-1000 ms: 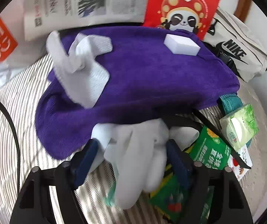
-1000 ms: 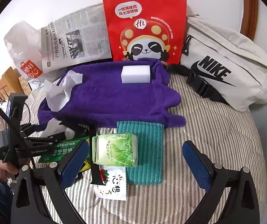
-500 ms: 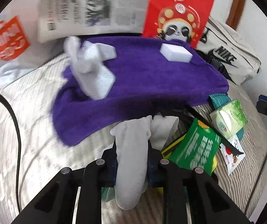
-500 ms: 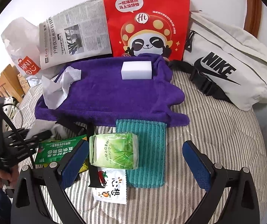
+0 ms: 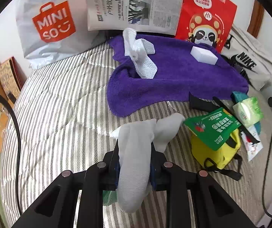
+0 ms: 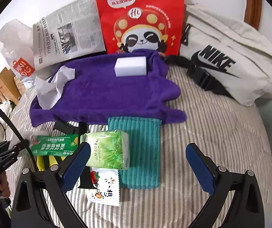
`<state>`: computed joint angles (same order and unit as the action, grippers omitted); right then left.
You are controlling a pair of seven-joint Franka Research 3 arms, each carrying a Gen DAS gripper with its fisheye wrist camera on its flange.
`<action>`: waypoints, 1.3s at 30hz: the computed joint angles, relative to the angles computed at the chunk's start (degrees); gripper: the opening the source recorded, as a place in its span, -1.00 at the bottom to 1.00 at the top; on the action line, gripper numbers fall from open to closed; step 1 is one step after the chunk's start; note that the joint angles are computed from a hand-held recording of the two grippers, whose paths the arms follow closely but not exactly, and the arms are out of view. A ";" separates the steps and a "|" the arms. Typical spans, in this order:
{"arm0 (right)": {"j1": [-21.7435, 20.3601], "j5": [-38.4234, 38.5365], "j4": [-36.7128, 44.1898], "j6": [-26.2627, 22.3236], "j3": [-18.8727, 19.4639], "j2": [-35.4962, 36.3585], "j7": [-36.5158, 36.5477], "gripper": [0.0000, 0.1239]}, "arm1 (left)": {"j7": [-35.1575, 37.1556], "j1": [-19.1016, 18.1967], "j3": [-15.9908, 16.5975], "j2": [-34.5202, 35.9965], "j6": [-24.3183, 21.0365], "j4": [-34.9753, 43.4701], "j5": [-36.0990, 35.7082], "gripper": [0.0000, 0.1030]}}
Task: Organize soft objects
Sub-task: 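Grasp the white gloves beside the towel with the left tool, then grasp the green tissue pack with the right tool while the left tool holds the gloves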
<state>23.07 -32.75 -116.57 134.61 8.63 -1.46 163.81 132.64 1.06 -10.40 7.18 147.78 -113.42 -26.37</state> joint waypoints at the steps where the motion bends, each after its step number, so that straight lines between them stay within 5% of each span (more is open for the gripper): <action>1: -0.03 0.92 -0.19 1.37 -0.11 0.36 -0.85 0.60 | -0.40 -0.19 -0.02 0.11 0.41 -0.13 0.46 -0.54; 10: 3.05 0.91 6.15 -1.10 -1.36 7.59 -4.87 0.60 | 0.73 -0.04 -1.09 0.30 4.96 -2.27 -1.78 -0.47; 20: 8.36 -2.21 15.95 -12.20 -4.23 15.80 -6.21 0.60 | -0.62 -0.35 -0.95 0.17 5.32 -2.56 -0.78 -0.46; 24: 8.69 -2.02 15.24 -11.15 -5.47 16.07 -3.82 0.56 | 0.40 -0.26 -1.22 0.12 6.41 -3.07 -2.08 -0.43; 29: 7.88 -2.67 11.51 -6.77 -5.61 12.88 -2.33 0.23 | 1.06 -0.33 -1.29 -0.10 7.39 -3.64 -2.91 -0.42; 34: 5.47 0.11 6.32 -0.12 -4.95 9.06 -0.02 0.16 | -0.32 -0.03 -0.87 0.14 4.44 -2.21 -2.76 -0.47; 39: 4.62 -1.21 4.88 -0.50 -4.05 7.18 0.90 0.15 | 0.79 1.26 -0.53 -0.03 -1.13 -0.29 -7.32 -0.51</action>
<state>27.69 -33.97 -111.69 134.11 4.58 5.72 164.71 133.43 2.32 -10.92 7.16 146.65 -113.71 -33.69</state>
